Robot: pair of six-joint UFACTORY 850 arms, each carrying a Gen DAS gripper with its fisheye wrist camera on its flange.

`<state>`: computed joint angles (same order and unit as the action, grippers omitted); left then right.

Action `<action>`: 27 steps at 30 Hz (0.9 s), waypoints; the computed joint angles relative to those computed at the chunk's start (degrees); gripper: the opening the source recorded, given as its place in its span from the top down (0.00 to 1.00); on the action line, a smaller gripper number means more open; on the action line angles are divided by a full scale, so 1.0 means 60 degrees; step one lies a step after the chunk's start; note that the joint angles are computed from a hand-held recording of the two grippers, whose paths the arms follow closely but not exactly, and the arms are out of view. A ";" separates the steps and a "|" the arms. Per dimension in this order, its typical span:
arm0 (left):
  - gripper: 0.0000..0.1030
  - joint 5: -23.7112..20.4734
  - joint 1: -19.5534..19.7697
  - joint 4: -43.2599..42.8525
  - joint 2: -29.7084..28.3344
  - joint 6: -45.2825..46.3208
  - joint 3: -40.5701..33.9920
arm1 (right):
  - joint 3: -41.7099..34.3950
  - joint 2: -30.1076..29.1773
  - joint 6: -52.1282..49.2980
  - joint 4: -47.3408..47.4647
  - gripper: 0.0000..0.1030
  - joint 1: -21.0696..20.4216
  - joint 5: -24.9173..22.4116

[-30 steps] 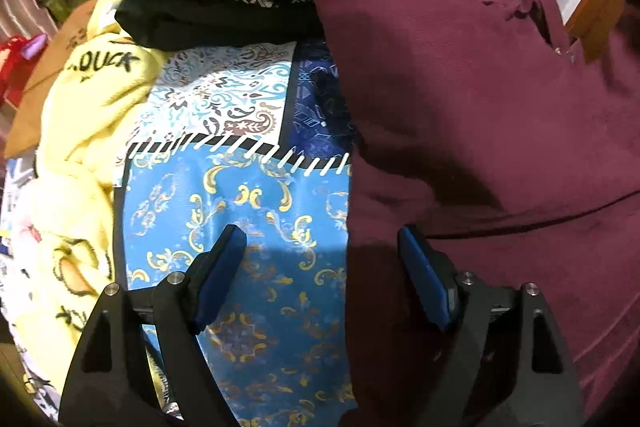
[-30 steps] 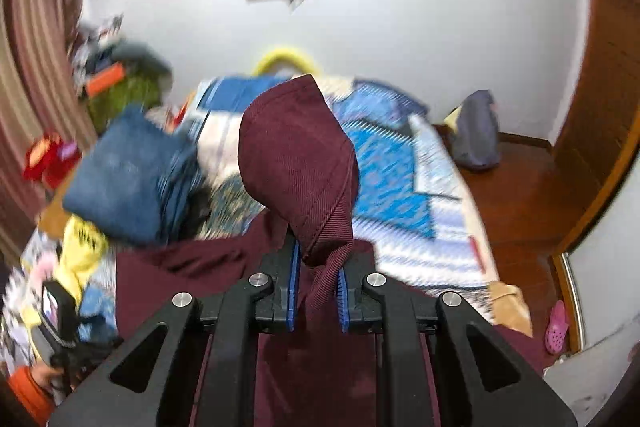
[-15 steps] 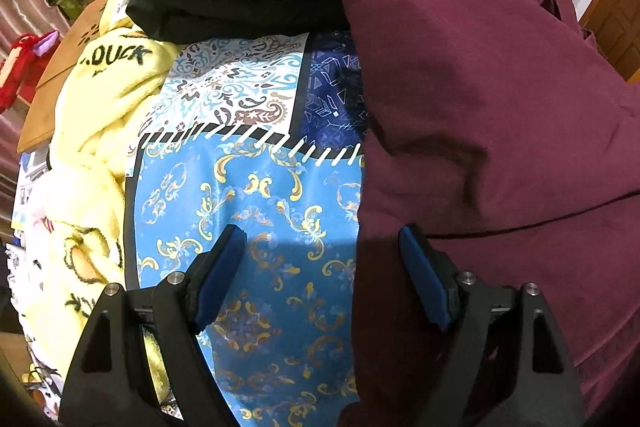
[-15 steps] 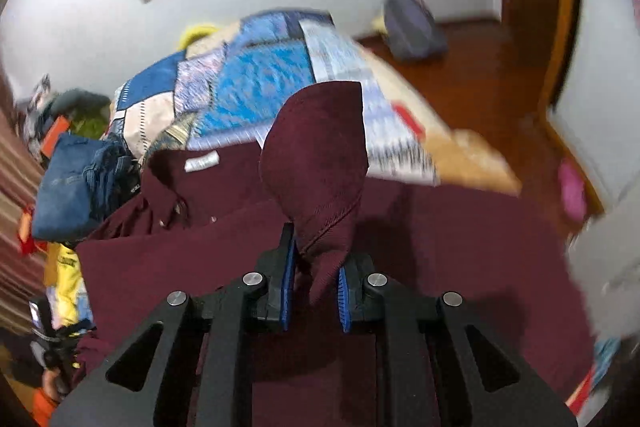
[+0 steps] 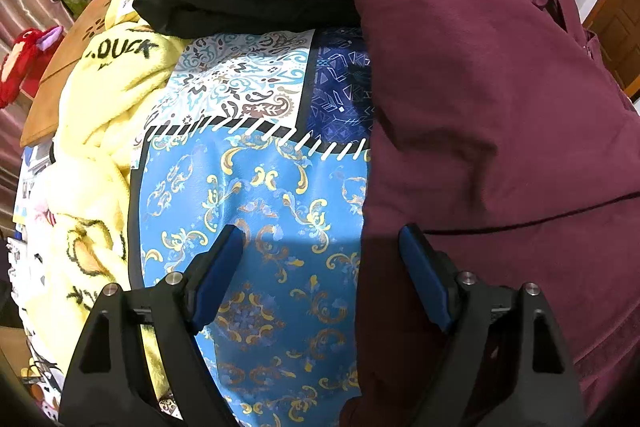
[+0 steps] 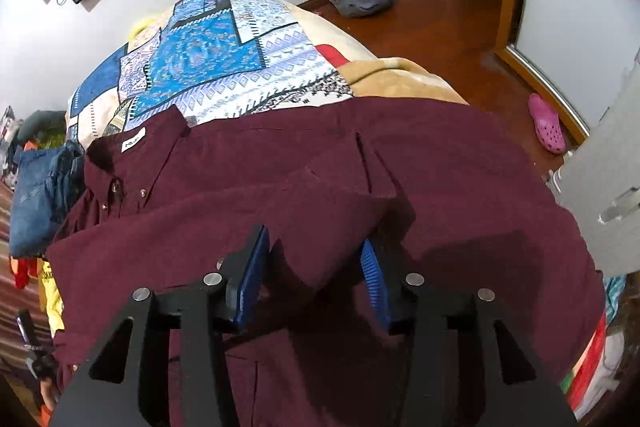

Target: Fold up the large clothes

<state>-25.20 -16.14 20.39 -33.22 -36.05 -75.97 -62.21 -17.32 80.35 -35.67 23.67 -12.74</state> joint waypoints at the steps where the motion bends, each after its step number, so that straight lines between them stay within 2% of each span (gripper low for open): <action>1: 0.22 0.0000 0.0019 -0.0051 0.0026 0.0068 0.0021 | -0.0010 0.0005 0.0156 -0.0240 0.58 0.0019 -0.0185; 3: 0.22 -0.0014 0.0057 -0.0115 0.0071 0.0187 0.0061 | -0.0110 -0.0026 0.0836 -0.1169 0.54 0.0136 -0.0992; 5: 0.22 -0.0104 0.0073 -0.0099 0.0152 0.0211 0.0106 | -0.0402 -0.0217 0.1514 -0.2144 0.54 0.0354 -0.2435; 6: 0.22 -0.0185 0.0074 -0.0026 0.0205 0.0175 0.0119 | -0.0424 -0.0211 0.1502 -0.2343 0.54 0.0405 -0.2872; 7: 0.23 -0.0254 0.0065 0.0146 0.0281 0.0056 0.0147 | -0.0393 -0.0158 0.1322 -0.2322 0.54 0.0393 -0.2962; 10: 0.23 -0.0152 0.0114 0.0238 0.0682 0.0109 0.0341 | -0.0089 0.0208 0.0872 -0.1906 0.54 0.0219 -0.2603; 15: 0.23 0.0218 0.0126 0.0282 0.1410 0.0217 0.0416 | 0.0190 0.0765 0.1180 -0.1961 0.54 0.0153 -0.1662; 18: 0.22 0.0471 0.0053 0.0195 0.1726 0.0381 0.0266 | -0.0088 0.0640 0.1190 -0.2131 0.53 0.0299 -0.1229; 20: 0.22 0.0643 -0.0089 -0.0234 0.1773 0.0780 0.0038 | -0.0518 0.0310 0.0417 -0.1782 0.51 0.0446 -0.1211; 22: 0.20 0.0864 -0.0188 -0.1300 0.1743 0.1804 -0.0157 | -0.1014 -0.0150 -0.0974 -0.0914 0.46 0.0596 -0.1306; 24: 0.18 0.0875 -0.0392 -0.1861 0.1564 0.2360 -0.0410 | -0.1480 -0.0676 -0.2565 0.0257 0.46 0.0689 -0.1501; 27: 0.18 0.0629 -0.0693 -0.1968 0.1129 0.2699 -0.0811 | -0.1890 -0.1264 -0.4374 0.1681 0.46 0.0775 -0.1965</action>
